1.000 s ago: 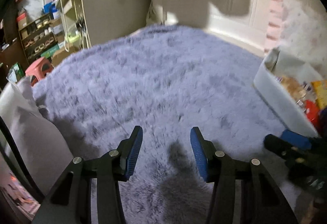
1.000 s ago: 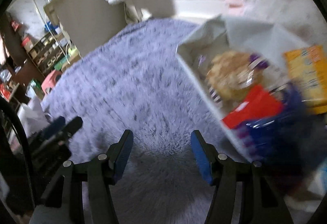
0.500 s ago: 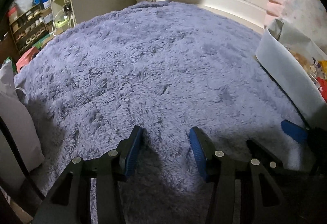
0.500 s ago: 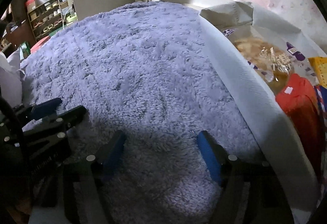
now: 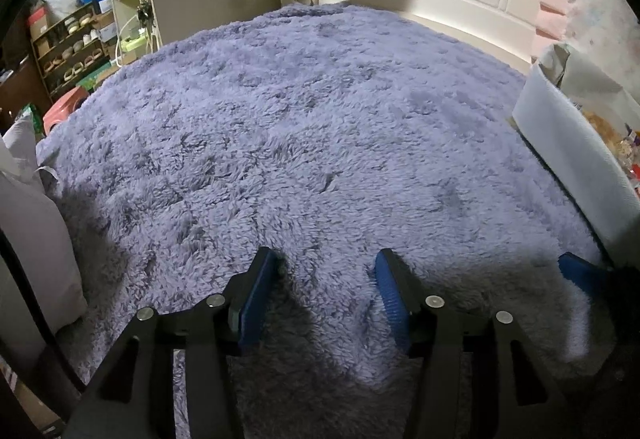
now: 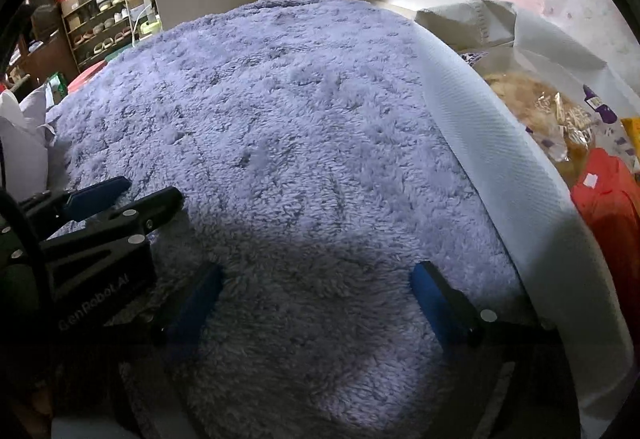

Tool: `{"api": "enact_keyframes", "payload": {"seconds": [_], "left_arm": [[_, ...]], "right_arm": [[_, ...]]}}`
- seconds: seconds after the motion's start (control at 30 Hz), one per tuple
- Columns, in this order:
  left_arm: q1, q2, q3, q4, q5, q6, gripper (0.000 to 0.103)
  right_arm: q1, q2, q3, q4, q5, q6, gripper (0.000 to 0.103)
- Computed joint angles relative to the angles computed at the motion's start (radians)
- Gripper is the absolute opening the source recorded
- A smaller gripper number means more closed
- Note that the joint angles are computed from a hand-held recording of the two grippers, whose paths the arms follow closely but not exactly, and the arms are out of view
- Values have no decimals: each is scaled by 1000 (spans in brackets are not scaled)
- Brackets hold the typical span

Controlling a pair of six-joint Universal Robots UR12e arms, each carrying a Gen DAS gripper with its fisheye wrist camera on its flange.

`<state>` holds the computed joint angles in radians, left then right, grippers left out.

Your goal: Organize objects

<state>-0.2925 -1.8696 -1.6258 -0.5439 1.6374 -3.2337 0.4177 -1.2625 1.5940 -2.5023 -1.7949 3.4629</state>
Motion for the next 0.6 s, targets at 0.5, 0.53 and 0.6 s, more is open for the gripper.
{"api": "enact_keyframes", "payload": {"seconds": [0.5, 0.53, 0.6], "left_arm": [[3, -8, -2, 19, -11, -22, 61], [2, -8, -1, 18, -8, -20, 61], [2, -8, -1, 19, -7, -21, 61]], "right_arm": [[1, 5, -3, 0, 0, -4, 100], [1, 5, -3, 0, 0, -4, 100], [0, 5, -3, -1, 2, -3, 100]]}}
